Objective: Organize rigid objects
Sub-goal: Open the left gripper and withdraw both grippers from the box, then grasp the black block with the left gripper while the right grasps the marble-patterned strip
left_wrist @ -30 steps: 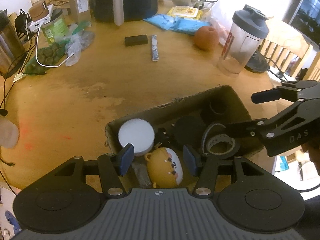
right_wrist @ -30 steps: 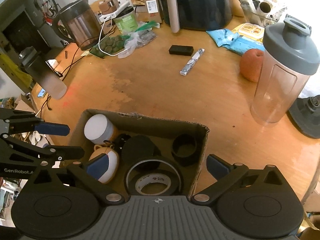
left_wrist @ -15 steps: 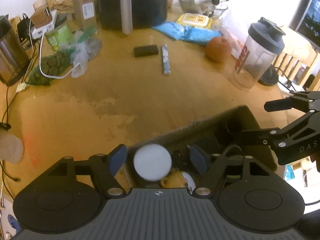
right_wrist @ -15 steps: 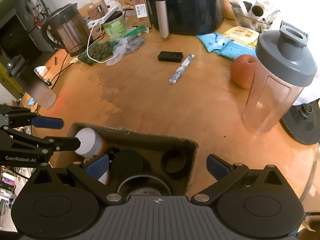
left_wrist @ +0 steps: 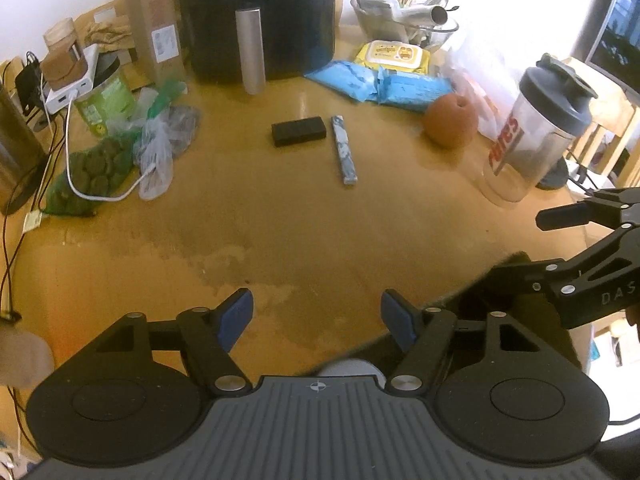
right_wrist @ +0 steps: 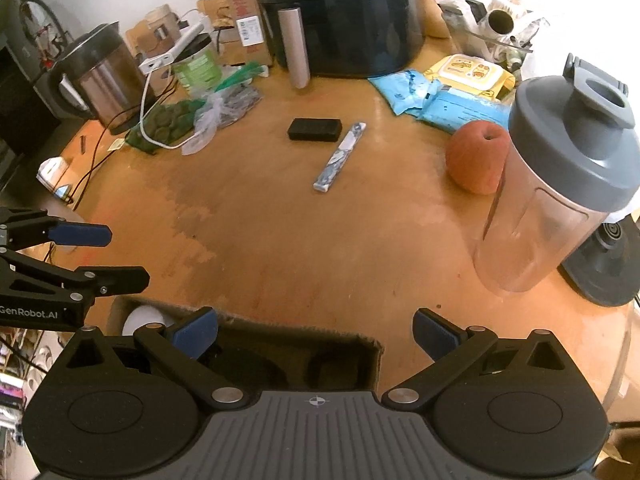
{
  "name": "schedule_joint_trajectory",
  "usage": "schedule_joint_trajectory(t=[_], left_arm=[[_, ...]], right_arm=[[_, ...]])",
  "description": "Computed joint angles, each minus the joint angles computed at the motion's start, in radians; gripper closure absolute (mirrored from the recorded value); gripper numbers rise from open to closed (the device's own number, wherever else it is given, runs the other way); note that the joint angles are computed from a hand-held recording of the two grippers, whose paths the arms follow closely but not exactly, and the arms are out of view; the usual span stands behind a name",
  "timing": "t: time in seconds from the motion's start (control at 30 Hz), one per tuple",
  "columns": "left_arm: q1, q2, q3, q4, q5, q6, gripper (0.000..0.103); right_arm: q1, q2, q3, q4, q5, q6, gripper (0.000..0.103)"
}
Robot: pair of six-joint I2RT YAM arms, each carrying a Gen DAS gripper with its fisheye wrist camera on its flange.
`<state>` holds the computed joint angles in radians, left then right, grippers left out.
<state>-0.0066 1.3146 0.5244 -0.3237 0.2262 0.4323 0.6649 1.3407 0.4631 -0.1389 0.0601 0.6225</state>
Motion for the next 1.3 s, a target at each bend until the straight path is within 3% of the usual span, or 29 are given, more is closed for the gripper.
schedule_joint_trajectory(t=[0.5, 0.8, 0.9, 1.3], left_arm=[[0.060, 0.315, 0.191, 0.151, 0.058, 0.153, 0.033], [0.060, 0.514, 0.347, 0.187, 0.105, 0.226, 0.034], [0.055, 0.594, 0.422, 0.177, 0.126, 0.237, 0.034], [0.010, 0.878, 0.728, 0.152, 0.169, 0.307, 0.037]], right_arm=[[-0.065, 0.214, 0.144, 0.051, 0.003, -0.017, 0.001], [-0.104, 0.363, 0.264, 0.058, -0.003, -0.024, 0.002], [-0.119, 0.423, 0.316, 0.056, -0.013, -0.023, 0.010], [-0.139, 0.675, 0.552, 0.042, -0.001, -0.030, 0.021]])
